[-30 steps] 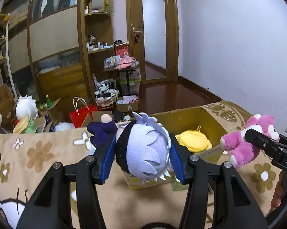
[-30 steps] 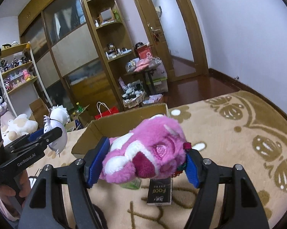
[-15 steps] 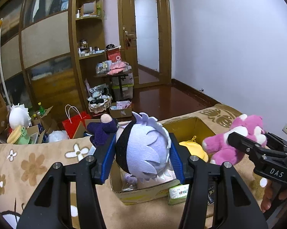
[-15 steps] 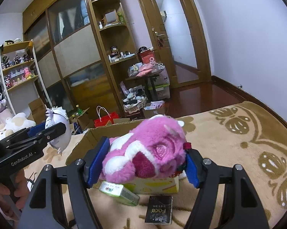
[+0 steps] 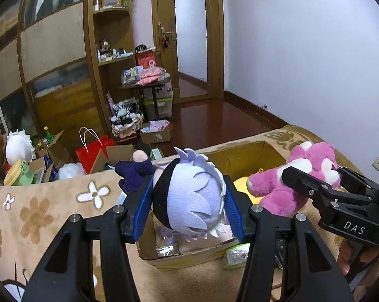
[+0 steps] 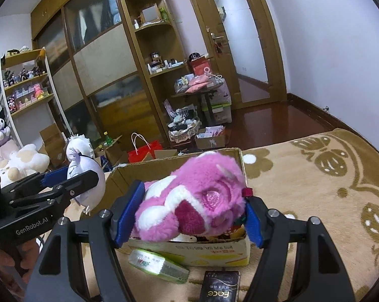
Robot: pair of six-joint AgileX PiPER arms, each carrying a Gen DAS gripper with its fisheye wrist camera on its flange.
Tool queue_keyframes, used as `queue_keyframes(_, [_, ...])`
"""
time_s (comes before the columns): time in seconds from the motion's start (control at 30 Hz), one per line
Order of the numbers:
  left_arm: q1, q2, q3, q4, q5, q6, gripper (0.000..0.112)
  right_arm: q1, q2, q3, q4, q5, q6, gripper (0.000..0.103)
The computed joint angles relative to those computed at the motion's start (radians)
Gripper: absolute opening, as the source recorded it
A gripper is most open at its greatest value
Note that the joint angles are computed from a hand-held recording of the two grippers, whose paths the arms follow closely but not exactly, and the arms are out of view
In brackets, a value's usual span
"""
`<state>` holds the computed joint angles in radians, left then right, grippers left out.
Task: Organize soft objects
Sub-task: 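Carry the doll and pink bear over the box and open both grippers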
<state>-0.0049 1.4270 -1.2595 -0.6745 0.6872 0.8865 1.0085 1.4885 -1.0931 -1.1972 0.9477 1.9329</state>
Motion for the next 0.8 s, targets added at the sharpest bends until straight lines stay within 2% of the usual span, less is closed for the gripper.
queue_keyframes(0.27, [-0.023, 0.043, 0.0, 0.049, -0.009, -0.033, 0.053, -0.039, 0.019, 0.011, 0.019, -0.049, -0.021, 0.076])
queue_keyframes(0.8, [-0.062, 0.078, 0.003, 0.14, -0.02, -0.07, 0.057, -0.066, 0.023, 0.025, 0.038, -0.087, -0.021, 0.077])
